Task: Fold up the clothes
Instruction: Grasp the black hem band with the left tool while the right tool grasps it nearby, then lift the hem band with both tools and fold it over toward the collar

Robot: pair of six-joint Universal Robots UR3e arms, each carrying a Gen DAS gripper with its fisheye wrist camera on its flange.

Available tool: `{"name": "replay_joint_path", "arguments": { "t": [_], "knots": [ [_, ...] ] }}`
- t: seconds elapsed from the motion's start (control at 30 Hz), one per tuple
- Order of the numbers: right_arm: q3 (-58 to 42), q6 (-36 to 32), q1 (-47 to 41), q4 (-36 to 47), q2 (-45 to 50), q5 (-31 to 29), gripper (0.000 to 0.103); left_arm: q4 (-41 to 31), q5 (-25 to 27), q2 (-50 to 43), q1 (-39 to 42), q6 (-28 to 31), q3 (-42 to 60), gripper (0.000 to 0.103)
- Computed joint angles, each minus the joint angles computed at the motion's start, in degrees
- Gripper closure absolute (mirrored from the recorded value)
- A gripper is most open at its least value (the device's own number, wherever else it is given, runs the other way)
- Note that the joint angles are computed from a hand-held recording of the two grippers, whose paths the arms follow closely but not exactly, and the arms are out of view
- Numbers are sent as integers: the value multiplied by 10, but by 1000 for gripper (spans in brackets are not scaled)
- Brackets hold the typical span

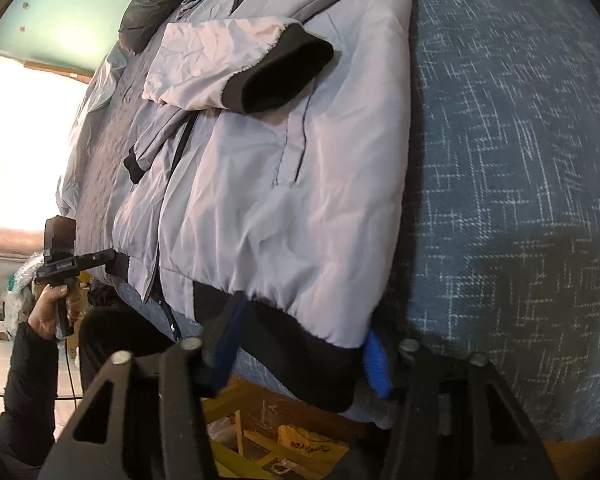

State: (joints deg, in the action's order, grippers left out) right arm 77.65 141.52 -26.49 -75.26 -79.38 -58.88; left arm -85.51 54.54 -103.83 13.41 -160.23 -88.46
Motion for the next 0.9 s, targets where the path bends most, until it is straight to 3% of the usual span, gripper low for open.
{"name": "replay_joint_path", "arguments": {
  "t": [0.03,0.1,0.27,0.5,0.67,0.77,0.9],
  "knots": [
    [-1,-3,-2,1,-1,1,67,4,2,0,-2,-3,0,75],
    [-2,-9,-7,4,-4,3,83,7,1,6,-3,-2,-1,78],
    [-4,-22,-16,9,-8,8,83,-10,-22,24,10,12,4,80],
    [22,16,-12,-18,7,10,78,-22,-22,-10,18,9,4,78],
    [25,-1,-19,-13,-11,18,88,-8,-20,5,18,6,-17,78],
    [9,-19,-22,6,-22,29,90,-10,-9,21,7,12,-4,88],
    [-14,-56,-40,56,-38,58,91,-50,-8,41,4,27,32,91]
  ]
}}
